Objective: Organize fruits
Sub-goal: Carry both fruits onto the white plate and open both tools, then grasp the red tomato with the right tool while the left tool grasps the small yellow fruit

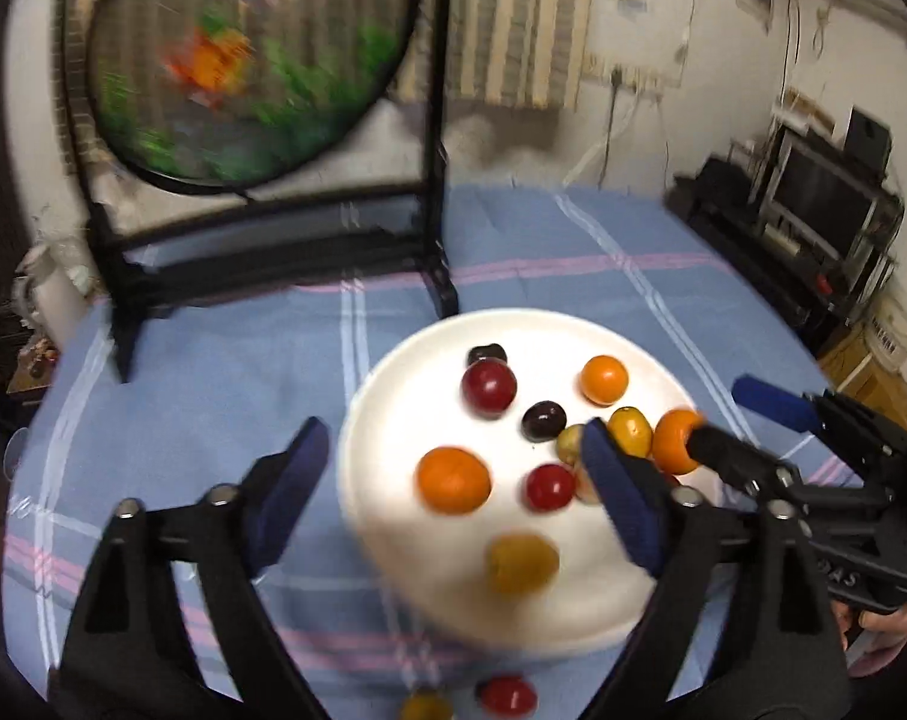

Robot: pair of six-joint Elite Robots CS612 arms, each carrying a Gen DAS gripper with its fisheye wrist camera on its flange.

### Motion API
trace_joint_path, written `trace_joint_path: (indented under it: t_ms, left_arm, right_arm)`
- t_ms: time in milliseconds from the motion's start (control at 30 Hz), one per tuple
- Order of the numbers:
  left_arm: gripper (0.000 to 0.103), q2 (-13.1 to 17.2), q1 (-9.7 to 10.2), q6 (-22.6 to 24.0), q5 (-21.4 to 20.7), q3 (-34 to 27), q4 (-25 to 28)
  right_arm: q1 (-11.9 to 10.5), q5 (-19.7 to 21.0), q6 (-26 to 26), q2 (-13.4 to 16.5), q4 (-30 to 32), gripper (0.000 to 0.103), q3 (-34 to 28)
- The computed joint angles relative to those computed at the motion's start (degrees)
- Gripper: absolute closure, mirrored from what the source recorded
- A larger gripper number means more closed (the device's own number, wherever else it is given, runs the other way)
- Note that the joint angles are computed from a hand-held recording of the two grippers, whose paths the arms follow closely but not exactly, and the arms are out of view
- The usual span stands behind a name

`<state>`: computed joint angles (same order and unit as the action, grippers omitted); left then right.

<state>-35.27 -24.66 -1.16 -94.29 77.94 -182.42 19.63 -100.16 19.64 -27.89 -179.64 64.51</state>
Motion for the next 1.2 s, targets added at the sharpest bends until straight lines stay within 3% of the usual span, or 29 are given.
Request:
trace_joint_path:
  t_ms: [133, 233, 333, 467, 600, 1000, 1200]
  left_arm:
    - [0.006, -3.58, 0.51, -0.24, 2.45, 9.15, -7.77]
    - [0.006, -4.36, 0.84, -0.99, 2.01, 13.41, -9.32]
    - [0.006, -4.12, 1.04, -1.02, 2.60, 15.81, -9.97]
    - [0.006, -3.62, 1.89, -4.28, 2.31, 16.29, -6.21]
    - [0.006, -3.71, 3.03, -7.87, 0.61, 16.82, -6.47]
    - [0.006, -3.97, 3.04, -9.71, 2.23, 17.21, -6.94]
    - [0.006, -3.97, 3.58, -11.02, 1.22, 17.11, -6.33]
  right_arm:
    - [1.73, 3.70, -3.70, -1.88, -2.59, 0.040, 4.40]
    - [2.91, 6.52, -5.42, -2.17, -0.53, 0.040, 5.39]
    - [4.08, 5.92, -6.69, -1.63, -0.02, 0.040, 5.44]
    - [4.56, 7.09, -5.74, -0.74, 3.33, 0.040, 4.72]
    - [4.92, 7.07, -6.49, -0.11, 5.82, 0.040, 3.63]
    - [5.06, 6.24, -7.06, 2.71, 11.15, 0.040, -1.84]
    - [4.97, 5.85, -7.61, 5.21, 14.20, 0.055, -7.25]
